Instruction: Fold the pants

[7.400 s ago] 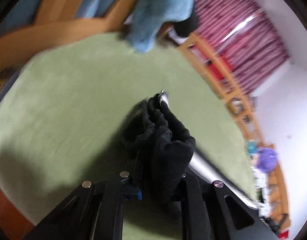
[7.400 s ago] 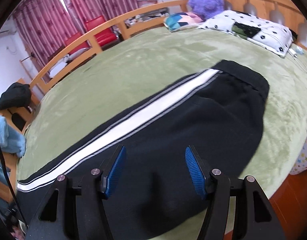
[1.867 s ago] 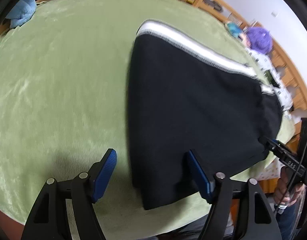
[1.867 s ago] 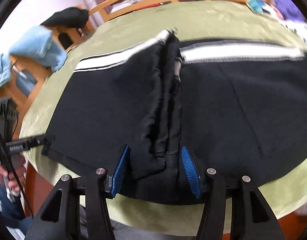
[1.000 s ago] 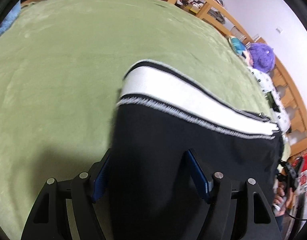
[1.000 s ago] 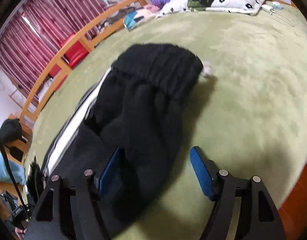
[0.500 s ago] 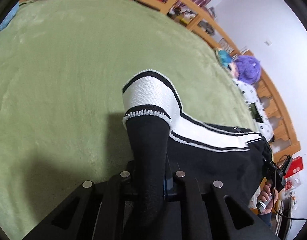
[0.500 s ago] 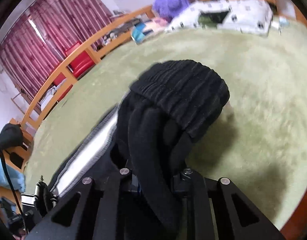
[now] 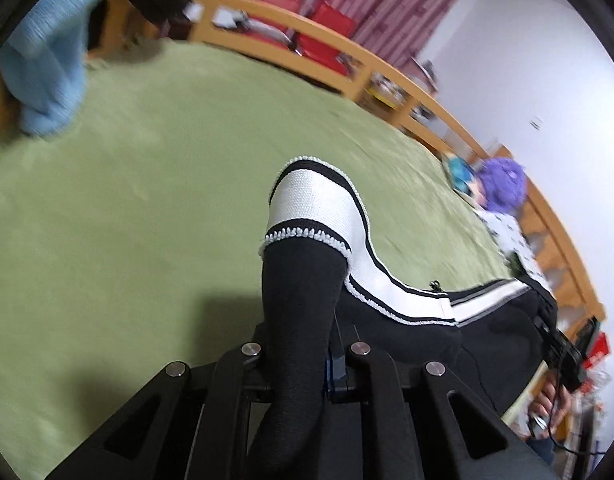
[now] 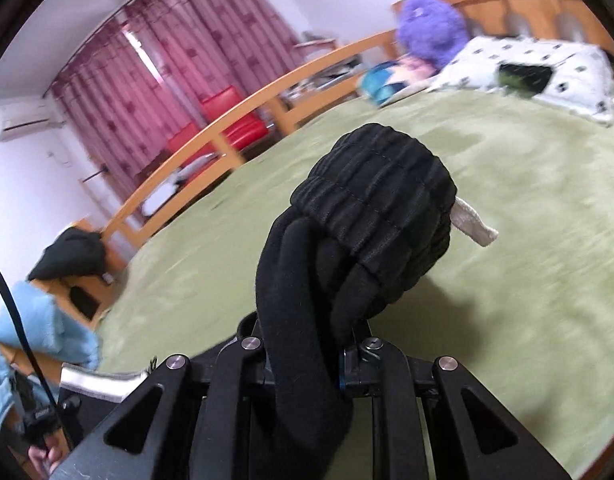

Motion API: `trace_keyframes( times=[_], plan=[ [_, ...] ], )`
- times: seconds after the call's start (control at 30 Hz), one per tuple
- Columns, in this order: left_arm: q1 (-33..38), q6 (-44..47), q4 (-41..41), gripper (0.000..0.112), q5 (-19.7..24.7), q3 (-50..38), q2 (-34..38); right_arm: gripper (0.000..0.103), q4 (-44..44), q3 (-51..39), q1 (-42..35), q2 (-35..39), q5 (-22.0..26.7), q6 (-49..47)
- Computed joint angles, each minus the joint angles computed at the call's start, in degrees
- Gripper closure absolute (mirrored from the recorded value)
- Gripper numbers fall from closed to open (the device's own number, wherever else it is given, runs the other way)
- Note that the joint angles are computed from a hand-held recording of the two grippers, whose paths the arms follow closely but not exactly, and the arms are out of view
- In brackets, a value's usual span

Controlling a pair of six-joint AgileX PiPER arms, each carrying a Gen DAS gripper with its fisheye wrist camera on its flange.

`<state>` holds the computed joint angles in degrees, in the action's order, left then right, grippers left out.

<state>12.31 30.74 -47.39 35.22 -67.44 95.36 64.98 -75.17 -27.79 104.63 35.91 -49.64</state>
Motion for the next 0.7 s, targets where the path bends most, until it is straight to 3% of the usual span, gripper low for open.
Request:
trace_keyframes(
  times=[0.17, 0.27, 0.33, 0.37, 0.43, 0.5, 0.57, 0.7],
  plan=[
    [7.8, -2.1, 6.5, 0.097, 4.6, -6.4, 5.1, 0.084, 0.8, 3.0, 7.6, 2.4, -2.1, 0.4],
    [6.8, -10.1, 15.5, 0.088, 6.2, -10.4, 12.6, 0.070, -9.2, 1.9, 10.3, 6.2, -5.9, 10.0],
    [5.8, -15.8, 21.8, 0.074, 5.9, -11.6, 16.1, 0.061, -16.6, -1.5, 8.8, 9.3, -1.5, 18.3],
    [5.2, -17.6, 23.5, 0.070, 5.1, -11.1, 16.4, 0.059, -17.3, -3.1, 7.1, 10.8, 2.9, 19.7],
    [5.0, -20.4, 27.4, 0.059, 2.2, -7.4, 14.0, 0.059, -19.8, -2.4, 5.3, 9.8, 4.9, 21.4],
    [4.6, -22.2, 30.4, 0.050, 0.0, -4.1, 10.7, 0.059, -21.2, 2.3, 5.1, 4.8, 1.5, 19.6],
    [3.8, -25.8, 33.6, 0.049, -2.8, 0.2, 6.4, 0.059, -19.6, 8.2, 5.7, -1.2, -3.2, 14.5],
    [4.6, -13.4, 21.8, 0.047, -6.1, 10.1, -1.7, 0.059, -6.6, 16.3, 8.7, -7.5, -8.3, -4.1]
  ],
)
